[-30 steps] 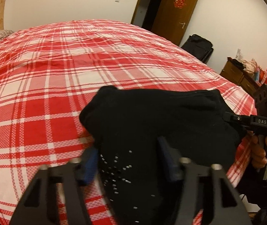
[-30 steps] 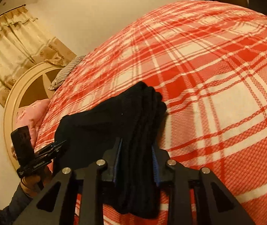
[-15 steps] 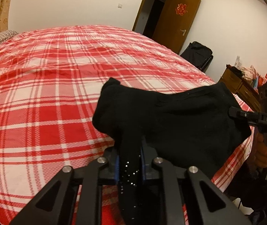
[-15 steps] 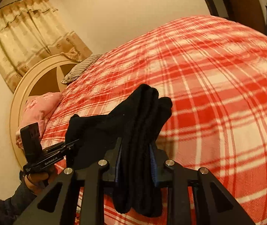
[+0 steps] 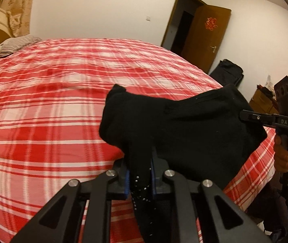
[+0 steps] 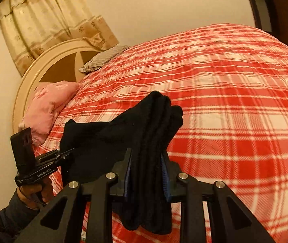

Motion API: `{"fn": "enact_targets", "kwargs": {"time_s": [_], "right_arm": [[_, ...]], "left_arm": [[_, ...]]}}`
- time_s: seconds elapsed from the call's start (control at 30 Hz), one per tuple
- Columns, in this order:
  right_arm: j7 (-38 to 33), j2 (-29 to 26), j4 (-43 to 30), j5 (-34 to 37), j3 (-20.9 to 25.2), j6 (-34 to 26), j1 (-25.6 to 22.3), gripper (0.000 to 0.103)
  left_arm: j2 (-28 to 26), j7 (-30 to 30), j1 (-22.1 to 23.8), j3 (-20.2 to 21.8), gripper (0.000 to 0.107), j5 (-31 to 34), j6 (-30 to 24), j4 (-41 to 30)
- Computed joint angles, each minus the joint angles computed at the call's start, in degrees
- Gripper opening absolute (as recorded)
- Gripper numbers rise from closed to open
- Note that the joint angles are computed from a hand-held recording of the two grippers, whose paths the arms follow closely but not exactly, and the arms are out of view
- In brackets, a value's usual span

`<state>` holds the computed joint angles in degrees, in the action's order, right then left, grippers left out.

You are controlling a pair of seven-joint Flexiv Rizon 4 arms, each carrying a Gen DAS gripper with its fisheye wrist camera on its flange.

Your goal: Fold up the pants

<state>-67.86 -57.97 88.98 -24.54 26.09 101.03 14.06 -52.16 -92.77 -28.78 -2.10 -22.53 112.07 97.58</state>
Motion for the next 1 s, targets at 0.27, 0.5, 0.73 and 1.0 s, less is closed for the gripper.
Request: {"fn": "enact_targets", "kwargs": {"time_s": [0.27, 0.5, 0.73, 1.0], "right_arm": [[-6.45, -6.05, -11.44, -1.85, 7.41, -7.92, 0.88, 0.026], [-14.38, -12.76, -23.86, -0.67, 14.23, -16.9, 3.8, 0.026], [-21.39, -18.37, -37.3, 1.77, 18.43, -26.5, 9.05, 0.026], [-26.39, -24.13, -52.72, 5.53, 19.3, -37.05, 15.79, 0.026]], "left_arm": [[3.22, -1.16, 0.18, 2.26, 0.016, -2.55, 4.27, 5.99], [5.68, -0.96, 1.24, 2.81, 0.016, -5.66, 8.46, 11.42], [7.04, -1.33, 3.53, 2.14, 0.016, -7.95, 10.84, 15.84], [7.48, -2.49, 6.03, 1.5, 0.016, -8.64, 12.6, 18.94]]}}
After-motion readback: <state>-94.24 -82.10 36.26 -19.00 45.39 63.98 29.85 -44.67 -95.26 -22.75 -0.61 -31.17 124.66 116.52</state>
